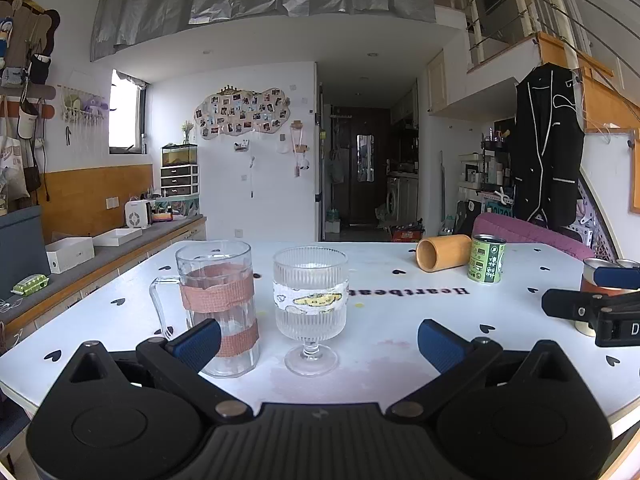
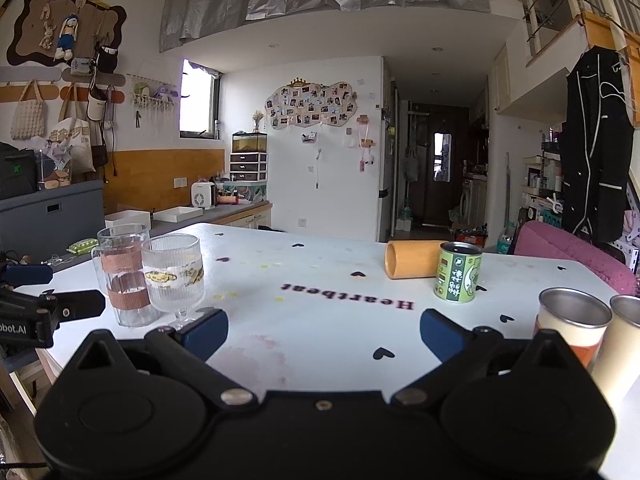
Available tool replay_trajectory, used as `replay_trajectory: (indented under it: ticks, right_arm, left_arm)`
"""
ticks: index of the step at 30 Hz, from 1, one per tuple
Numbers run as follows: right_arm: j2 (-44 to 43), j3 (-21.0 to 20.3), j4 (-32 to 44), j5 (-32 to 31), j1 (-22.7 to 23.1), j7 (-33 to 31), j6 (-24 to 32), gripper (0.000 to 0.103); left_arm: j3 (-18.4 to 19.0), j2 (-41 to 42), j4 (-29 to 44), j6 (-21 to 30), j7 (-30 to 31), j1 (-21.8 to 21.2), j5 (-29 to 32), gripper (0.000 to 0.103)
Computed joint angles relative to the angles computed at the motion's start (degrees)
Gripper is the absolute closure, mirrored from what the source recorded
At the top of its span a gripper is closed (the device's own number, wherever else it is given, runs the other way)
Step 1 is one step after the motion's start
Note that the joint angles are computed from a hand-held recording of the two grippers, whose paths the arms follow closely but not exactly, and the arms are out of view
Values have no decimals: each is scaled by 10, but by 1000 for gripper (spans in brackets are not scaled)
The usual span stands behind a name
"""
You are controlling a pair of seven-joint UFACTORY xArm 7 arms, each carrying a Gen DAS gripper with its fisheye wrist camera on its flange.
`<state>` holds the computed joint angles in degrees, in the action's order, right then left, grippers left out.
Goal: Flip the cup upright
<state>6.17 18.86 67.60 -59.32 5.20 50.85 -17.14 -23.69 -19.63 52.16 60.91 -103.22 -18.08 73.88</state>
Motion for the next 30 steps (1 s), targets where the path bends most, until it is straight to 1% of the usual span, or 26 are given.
replay_trajectory:
  ticks: [30]
  right_arm:
    - [1, 7, -1, 8, -5, -8, 3, 0]
  left_arm:
    - [1, 0, -1, 0, 0, -1, 0, 0]
